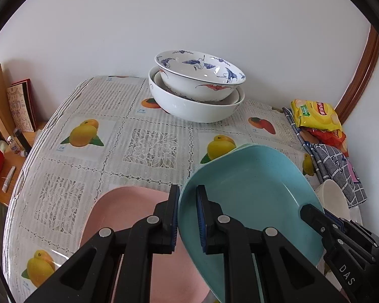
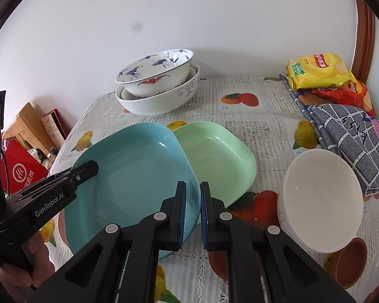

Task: Organize plates and bowls
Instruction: 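Close the left gripper on the teal plate rim while the right gripper grips its other edge, then lift the teal plate with both grippers and carry it over the pink plate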

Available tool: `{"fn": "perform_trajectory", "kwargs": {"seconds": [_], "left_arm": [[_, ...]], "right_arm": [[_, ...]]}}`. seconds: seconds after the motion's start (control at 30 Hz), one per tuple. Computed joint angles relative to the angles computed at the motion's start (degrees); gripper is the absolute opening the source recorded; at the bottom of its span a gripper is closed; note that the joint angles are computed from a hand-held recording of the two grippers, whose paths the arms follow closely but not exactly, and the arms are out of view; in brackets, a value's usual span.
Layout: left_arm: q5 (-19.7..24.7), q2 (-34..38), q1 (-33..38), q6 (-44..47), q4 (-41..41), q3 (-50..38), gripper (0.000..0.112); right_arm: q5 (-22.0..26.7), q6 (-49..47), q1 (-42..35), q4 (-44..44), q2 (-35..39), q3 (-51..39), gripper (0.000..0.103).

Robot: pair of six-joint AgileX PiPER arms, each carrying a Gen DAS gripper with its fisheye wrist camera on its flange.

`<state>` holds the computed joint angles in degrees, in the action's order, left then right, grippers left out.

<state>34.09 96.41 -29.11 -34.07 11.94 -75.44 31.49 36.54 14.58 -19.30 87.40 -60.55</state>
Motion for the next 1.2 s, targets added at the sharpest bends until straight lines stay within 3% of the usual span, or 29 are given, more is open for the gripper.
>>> {"fn": "perform_trajectory", "kwargs": {"seconds": [0.57, 1.2], "left_arm": [[2.9, -8.6, -5.6, -8.7, 5.5, 4.5, 0.013], [4.1, -13.5, -6.5, -12.7, 8.5, 8.0, 0.013]], "right_arm": [[4.7, 6.7, 4.2, -5.9, -11.8, 5.1, 0.011], [6.8, 12.3, 9.2, -10.4, -13.5, 6.0, 0.011]]}}
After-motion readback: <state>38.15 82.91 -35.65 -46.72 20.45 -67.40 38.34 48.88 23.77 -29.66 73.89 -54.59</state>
